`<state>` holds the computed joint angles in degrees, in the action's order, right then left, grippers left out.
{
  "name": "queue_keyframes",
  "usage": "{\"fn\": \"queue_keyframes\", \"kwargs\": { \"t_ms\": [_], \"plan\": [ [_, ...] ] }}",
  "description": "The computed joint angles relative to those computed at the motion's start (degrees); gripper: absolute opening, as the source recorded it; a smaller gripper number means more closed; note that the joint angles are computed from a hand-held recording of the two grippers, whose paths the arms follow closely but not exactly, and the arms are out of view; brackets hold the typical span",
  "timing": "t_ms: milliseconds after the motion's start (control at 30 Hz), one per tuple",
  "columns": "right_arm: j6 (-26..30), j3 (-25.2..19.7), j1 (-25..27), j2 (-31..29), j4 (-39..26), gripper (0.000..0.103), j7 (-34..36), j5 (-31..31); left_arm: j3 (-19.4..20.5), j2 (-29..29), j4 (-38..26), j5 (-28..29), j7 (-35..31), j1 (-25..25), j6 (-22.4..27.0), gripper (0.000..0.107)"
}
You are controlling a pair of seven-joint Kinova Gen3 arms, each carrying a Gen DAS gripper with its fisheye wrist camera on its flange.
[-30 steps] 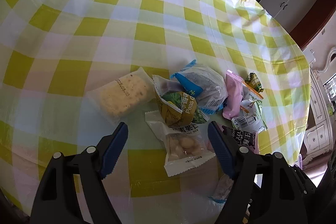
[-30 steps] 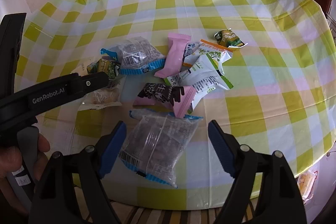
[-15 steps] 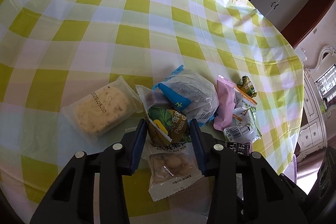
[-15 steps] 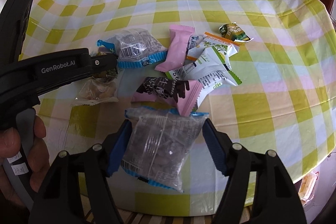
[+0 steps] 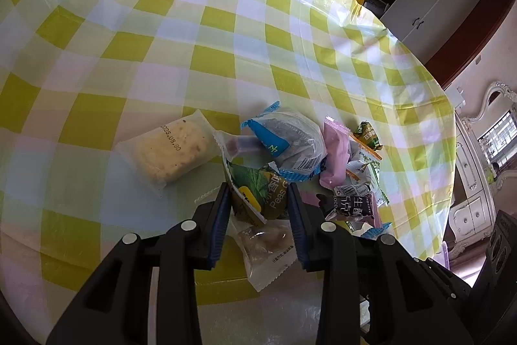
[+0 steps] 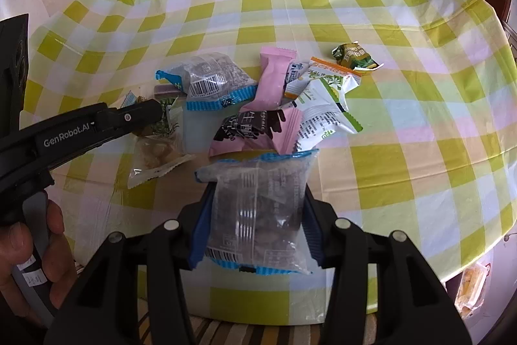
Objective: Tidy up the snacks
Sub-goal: 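Grasp the pea snack bag with left tool while right tool grasps clear candy bag, then carry both bags over the white box and open both tools to drop them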
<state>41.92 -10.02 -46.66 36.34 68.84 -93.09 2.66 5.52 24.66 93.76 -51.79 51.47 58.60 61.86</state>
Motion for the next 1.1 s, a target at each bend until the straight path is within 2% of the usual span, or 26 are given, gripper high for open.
{"fn": "queue_keyframes", "kwargs": {
  "t_ms": [267,467,800,1100],
  "plan": [
    [-2.1,1.5,-0.6,-2.4,2.8,0.05,-1.9,1.9,0.3,0.7,-3.0,-1.2,0.2,2.5,5.5,0.034],
    [-3.7,2.4,-0.9,-4.4,5.0,0.05,-4.1,4.4,0.6,1.8,-6.5,-1.4,-2.5,3.1,7.8,0.034],
    [-5.8,2.6,1.7,-7.0,7.9,0.05,-5.9,5.7,-0.8,4.9,-14.3,-0.2,-9.8,4.4,9.4,0.034],
    [-7.4,3.4,4.0,-8.7,10.2,0.05,-7.3,6.6,-2.8,8.3,-21.7,2.0,-18.0,4.9,8.7,0.034]
  ]
}}
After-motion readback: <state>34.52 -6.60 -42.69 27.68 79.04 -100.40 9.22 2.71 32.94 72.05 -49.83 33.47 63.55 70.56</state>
